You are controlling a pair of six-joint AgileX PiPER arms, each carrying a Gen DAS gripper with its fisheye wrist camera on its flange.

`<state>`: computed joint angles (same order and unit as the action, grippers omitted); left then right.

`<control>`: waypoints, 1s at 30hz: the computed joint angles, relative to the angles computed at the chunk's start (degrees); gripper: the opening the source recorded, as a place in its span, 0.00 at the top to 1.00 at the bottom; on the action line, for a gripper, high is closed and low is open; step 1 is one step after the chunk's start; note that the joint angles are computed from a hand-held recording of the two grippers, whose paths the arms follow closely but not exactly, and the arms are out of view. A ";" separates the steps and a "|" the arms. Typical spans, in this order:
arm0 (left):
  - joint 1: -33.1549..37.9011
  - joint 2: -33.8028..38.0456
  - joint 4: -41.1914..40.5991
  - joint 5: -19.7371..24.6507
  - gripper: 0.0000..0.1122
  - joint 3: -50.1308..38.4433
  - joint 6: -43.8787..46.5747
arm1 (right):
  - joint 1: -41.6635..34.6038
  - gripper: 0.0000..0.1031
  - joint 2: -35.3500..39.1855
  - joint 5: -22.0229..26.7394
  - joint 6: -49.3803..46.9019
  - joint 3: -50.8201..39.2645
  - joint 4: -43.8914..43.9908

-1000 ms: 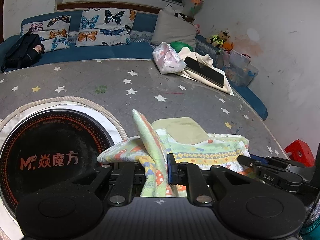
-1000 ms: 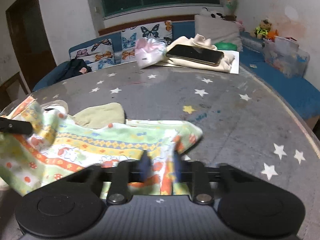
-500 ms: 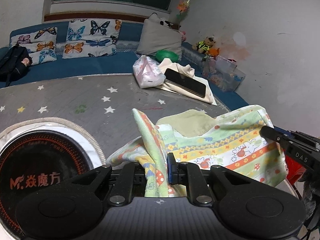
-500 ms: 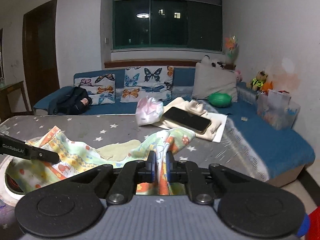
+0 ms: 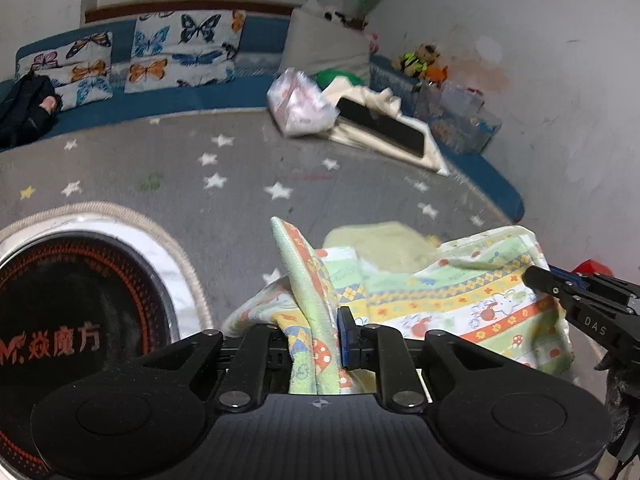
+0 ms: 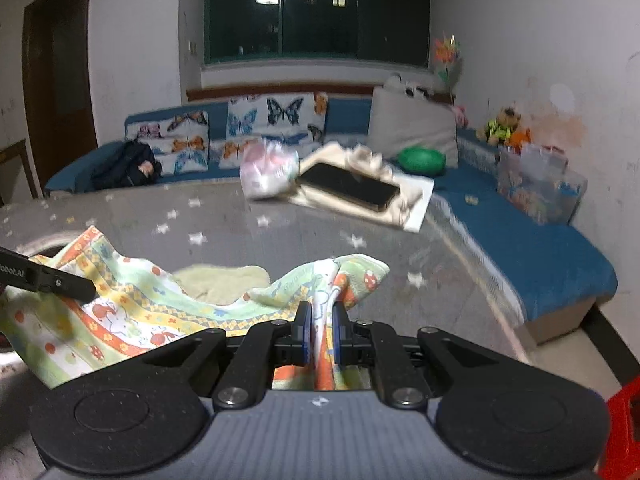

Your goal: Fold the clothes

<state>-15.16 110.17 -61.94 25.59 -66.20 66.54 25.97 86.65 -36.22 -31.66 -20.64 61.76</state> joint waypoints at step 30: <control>-2.74 5.33 2.57 -0.39 0.63 -5.55 -3.19 | -9.33 0.74 12.43 7.44 14.50 -8.42 -18.09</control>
